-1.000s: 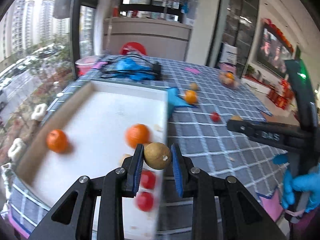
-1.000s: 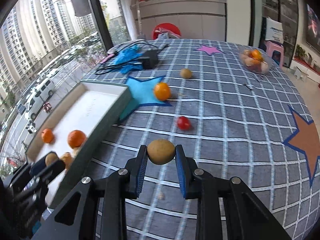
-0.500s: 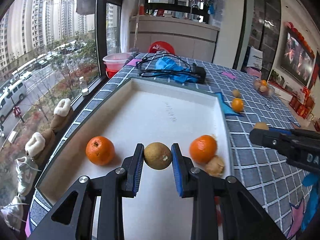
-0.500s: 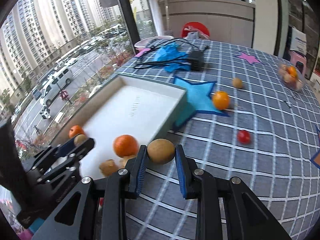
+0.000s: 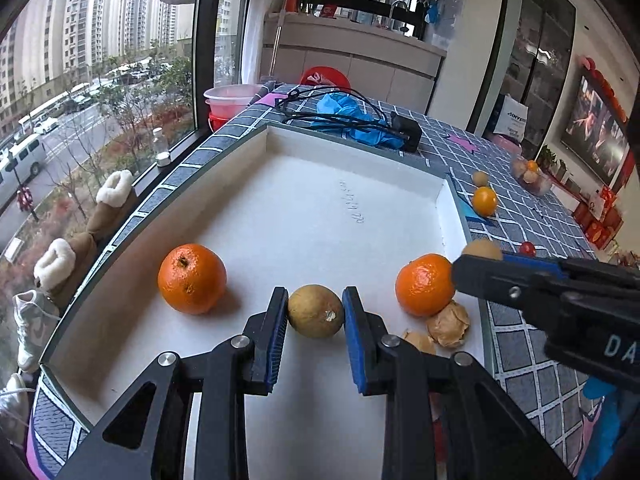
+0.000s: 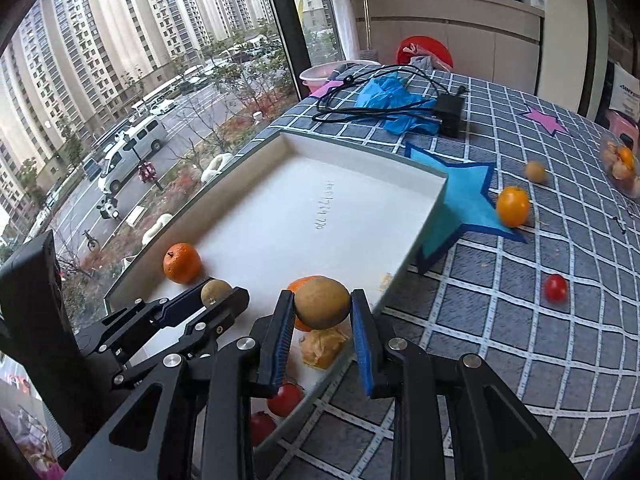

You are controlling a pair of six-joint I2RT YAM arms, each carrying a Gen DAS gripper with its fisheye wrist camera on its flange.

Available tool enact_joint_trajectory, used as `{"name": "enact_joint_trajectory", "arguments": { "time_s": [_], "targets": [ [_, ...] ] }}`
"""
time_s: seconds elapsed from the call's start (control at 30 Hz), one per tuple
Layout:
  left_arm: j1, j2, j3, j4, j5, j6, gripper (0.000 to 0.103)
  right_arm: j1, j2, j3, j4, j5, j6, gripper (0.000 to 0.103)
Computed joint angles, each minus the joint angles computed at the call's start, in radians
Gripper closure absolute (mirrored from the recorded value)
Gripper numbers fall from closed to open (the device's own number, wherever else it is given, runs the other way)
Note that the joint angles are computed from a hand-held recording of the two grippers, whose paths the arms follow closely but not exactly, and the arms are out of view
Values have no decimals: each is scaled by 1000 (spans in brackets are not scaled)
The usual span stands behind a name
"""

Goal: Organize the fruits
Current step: 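Carry the tan fruit over the tray with the left tool while the right tool grasps another tan fruit, then open the left tool over the tray while the right tool releases its tan fruit there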

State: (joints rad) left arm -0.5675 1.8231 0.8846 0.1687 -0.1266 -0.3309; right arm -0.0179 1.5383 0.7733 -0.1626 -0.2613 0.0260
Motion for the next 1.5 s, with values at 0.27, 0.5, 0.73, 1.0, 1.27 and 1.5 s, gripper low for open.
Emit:
{"name": "enact_joint_trajectory", "arguments": {
  "time_s": [0.27,0.5,0.73,1.0,1.27,1.5],
  "targets": [
    [1,-3,-2,-2,-1,2,73,-4,10,-6,13,-7,-2,74],
    [1,-3,-3,0,0,1,73,-15,12,-7,14,-15,-6,74],
    [2,-3,-3,1,4,1,73,-13,13,-10,21,-14,-5,74],
    [-2,-7,-9,10,-8,1,72,32,35,9,50,3,11,74],
    [-36,-49,-64,81,-67,18,26,22,-5,-18,70,-13,28,1],
    [-24,-46,-62,95,-25,17,24,-166,-129,-74,7,-69,-4,1]
  ]
}}
